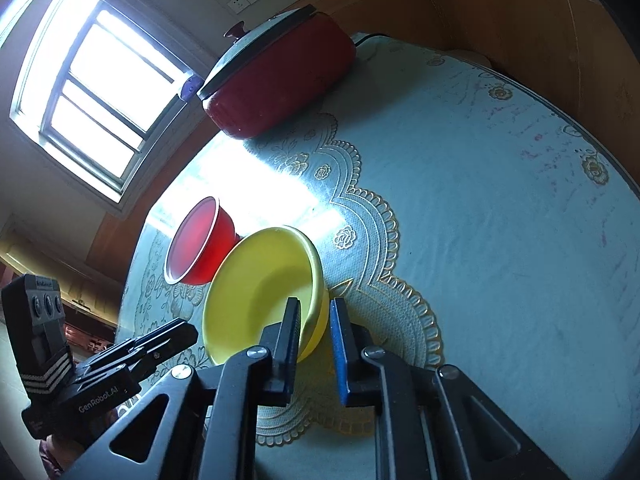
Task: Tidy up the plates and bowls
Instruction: 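Move the left tool to the yellow bowl and grasp its rim, then lift the yellow bowl with the left tool and carry it toward the steel bowl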
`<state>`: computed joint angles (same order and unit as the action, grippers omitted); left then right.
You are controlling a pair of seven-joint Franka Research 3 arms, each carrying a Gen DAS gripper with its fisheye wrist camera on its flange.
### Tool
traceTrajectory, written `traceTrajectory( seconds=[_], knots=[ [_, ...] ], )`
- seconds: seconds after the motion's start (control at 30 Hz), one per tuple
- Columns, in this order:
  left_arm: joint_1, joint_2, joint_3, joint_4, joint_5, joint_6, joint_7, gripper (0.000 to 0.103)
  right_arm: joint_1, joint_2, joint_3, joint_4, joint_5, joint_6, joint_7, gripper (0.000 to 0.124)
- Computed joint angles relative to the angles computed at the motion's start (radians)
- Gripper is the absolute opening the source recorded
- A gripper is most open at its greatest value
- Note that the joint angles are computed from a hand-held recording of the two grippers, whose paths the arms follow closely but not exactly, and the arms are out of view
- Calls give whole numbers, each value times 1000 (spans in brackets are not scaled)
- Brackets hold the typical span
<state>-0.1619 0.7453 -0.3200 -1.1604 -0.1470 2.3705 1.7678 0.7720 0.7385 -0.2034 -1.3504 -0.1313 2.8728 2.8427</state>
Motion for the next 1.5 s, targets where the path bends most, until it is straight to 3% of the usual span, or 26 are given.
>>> traceTrajectory(
  seconds=[0.1, 0.2, 0.27, 0.43, 0.73, 1.1, 1.5],
  knots=[
    [-17, 56, 4, 97, 5, -69, -21, 23, -22, 22, 25, 33, 17, -8, -27, 14],
    [-26, 76, 2, 125, 6, -80, -7, 22, -35, 40, 42, 63, 30, -25, -54, 14],
    [-44, 91, 14, 146, 26, -87, -9, 16, -43, 56, 55, 89, 39, -45, -74, 14],
    [-68, 84, 32, 129, 64, -50, -25, 17, -28, 79, 35, 139, 9, -108, -82, 14],
    [-83, 12, 43, -7, 134, 65, -47, 19, -41, 72, 52, 120, 22, -83, -80, 14],
    [-82, 10, 45, -14, 164, 63, -71, 23, -34, 74, 44, 111, 32, -55, -78, 14],
    [-79, 16, 41, -11, 159, 69, -89, 20, -35, 78, 42, 105, 54, -32, -82, 14]
  ],
)
